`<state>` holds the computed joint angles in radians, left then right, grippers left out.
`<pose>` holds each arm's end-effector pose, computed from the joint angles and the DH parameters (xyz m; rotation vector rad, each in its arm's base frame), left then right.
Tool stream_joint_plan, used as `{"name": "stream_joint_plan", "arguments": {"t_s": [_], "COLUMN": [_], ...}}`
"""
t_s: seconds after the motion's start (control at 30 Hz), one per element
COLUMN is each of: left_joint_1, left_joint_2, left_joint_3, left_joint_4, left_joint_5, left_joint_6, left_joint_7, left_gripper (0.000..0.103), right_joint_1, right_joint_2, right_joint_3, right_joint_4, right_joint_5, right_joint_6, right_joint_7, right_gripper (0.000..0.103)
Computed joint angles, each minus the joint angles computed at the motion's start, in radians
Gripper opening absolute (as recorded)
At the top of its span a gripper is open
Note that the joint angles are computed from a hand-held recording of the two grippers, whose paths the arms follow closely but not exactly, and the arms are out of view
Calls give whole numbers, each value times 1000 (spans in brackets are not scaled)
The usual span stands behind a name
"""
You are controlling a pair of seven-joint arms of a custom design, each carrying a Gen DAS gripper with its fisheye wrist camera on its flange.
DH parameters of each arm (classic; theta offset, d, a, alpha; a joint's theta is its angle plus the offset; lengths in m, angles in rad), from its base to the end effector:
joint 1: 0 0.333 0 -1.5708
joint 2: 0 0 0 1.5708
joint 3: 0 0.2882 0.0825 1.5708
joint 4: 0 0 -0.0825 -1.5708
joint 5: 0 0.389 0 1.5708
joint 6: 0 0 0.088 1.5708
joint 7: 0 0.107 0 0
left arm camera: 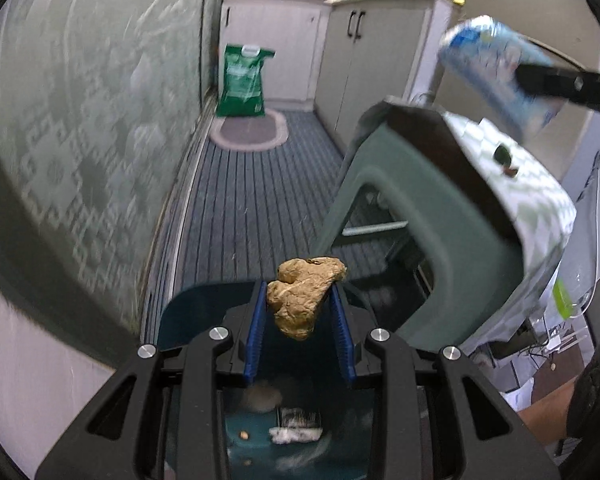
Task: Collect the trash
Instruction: 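Carry the ginger and wipes pack over the teal bin and release both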
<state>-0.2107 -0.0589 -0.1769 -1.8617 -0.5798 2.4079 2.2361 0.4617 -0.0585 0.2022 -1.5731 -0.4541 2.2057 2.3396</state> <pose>0.5502 -0.2309 0.5789 -1.1172 2.5338 -1.0889 0.4677 0.3524 0.7063 -1.7454 1.6781 -0.6417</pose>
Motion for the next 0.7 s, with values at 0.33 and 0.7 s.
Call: {"name": "stream_joint_plan", "arguments": {"t_s": [0.33, 0.7], "left_joint_1": [7, 23], "left_joint_2": [-2, 59], "left_joint_3": [1, -14], "left_joint_4": [-73, -53], "left_joint_5": [106, 212], "left_joint_6": [-66, -144], "left_joint_7": [-41, -94], "left_gripper": [34, 34], "right_joint_1": [49, 83], "right_joint_2": [135, 206], "right_joint_3": [-27, -63], "right_joint_4": [101, 152], "right_joint_5": [116, 173], "right_joint_6": [2, -19], "right_joint_7": [-100, -140], "right_gripper": [9, 9]}}
